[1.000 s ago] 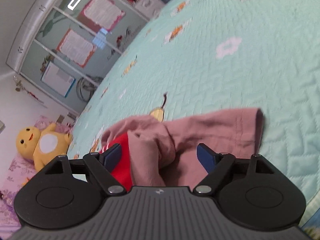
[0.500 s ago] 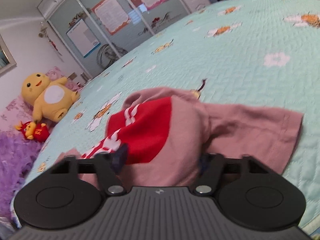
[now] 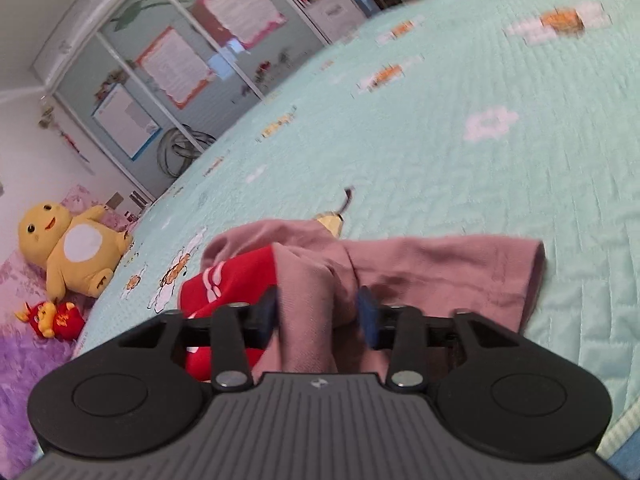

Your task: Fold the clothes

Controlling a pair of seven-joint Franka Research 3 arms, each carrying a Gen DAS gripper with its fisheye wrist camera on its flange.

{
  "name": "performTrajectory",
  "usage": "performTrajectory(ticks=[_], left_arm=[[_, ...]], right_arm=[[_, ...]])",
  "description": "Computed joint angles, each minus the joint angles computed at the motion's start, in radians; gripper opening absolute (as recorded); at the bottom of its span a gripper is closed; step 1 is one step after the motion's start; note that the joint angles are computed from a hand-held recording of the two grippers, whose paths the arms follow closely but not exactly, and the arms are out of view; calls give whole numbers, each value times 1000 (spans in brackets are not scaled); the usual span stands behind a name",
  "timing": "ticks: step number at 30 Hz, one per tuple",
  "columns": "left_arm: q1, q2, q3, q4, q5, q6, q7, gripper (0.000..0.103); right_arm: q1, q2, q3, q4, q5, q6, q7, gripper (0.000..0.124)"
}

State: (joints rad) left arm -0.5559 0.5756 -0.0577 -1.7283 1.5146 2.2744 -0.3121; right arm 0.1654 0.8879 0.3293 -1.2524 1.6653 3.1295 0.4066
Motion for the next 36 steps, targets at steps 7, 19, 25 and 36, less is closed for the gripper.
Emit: performTrajectory(ticks=[7, 19, 25, 36], left_arm=[[-1, 1, 0, 2, 1, 1, -1, 103], [0, 4, 2, 4, 5, 2, -2, 103], [0, 3, 2, 3, 6, 3, -4, 103], [-2, 3, 2, 1, 12, 1, -8, 103]], right_arm=[[-2, -4, 8, -25, -69, 1, 79, 57], [-56, 4, 93, -63, -301, 7, 229, 66], [-77, 17, 125, -73, -403, 26, 290, 68], [-151, 43, 230, -92, -527, 62, 346, 70]])
